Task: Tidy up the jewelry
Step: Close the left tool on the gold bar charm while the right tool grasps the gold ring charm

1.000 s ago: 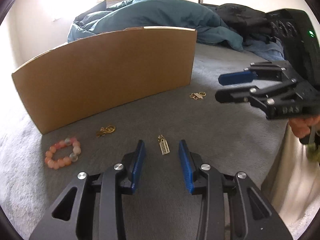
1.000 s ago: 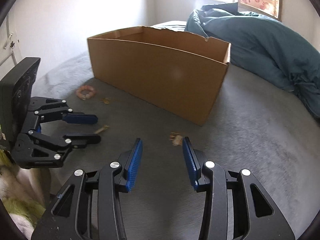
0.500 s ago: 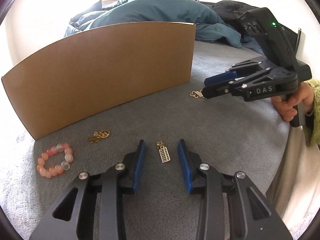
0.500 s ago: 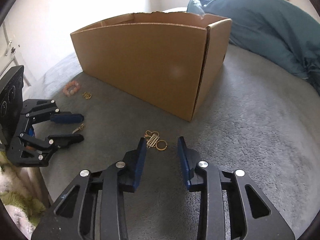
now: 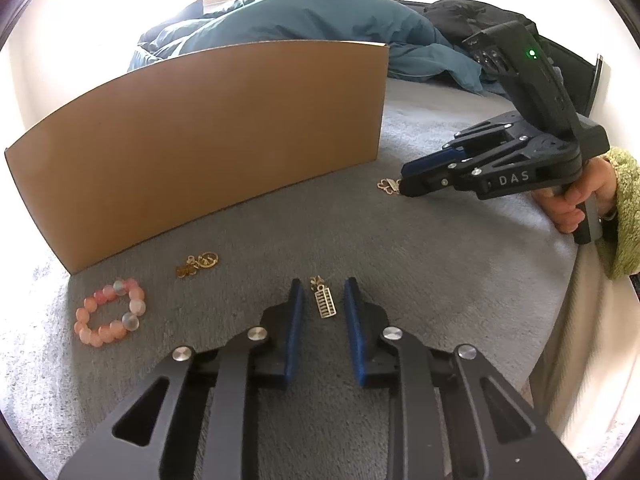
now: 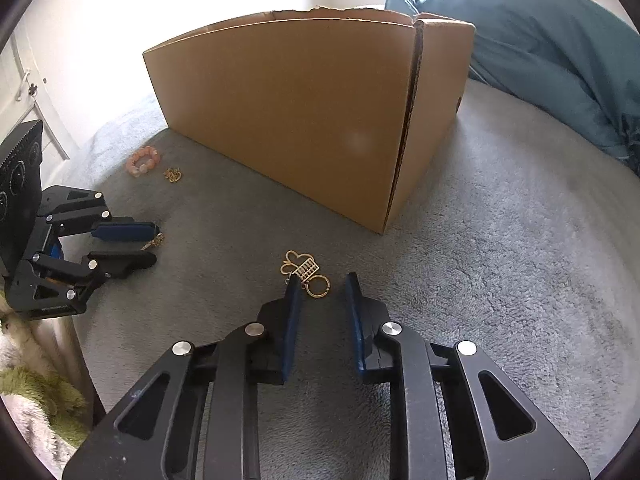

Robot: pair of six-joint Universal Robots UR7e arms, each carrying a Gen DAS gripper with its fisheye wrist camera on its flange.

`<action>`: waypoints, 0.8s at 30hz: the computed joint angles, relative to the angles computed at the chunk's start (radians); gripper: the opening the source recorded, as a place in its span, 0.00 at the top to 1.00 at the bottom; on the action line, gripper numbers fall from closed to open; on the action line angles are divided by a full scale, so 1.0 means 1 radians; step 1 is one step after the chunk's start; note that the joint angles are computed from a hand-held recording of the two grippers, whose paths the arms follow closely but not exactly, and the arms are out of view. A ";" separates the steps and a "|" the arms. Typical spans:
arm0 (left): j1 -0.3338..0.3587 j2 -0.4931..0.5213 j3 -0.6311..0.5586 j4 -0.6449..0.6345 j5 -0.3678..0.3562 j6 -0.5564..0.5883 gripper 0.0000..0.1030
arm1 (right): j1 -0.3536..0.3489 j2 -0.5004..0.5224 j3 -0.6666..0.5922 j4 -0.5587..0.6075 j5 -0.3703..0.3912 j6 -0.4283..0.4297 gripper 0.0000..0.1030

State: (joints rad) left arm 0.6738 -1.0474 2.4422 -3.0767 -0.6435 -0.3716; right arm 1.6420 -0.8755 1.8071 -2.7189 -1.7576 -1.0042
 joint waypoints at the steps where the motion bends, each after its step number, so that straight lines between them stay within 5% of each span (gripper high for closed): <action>1: 0.000 0.000 -0.001 0.000 0.002 0.002 0.82 | -0.002 -0.004 0.000 0.003 0.001 -0.002 0.81; 17: 0.002 0.011 -0.003 0.005 0.024 -0.017 0.88 | 0.014 0.021 0.020 -0.054 -0.034 -0.051 0.82; 24: -0.005 0.007 -0.007 0.033 0.047 -0.048 0.96 | 0.017 0.021 0.037 -0.093 -0.029 -0.057 0.90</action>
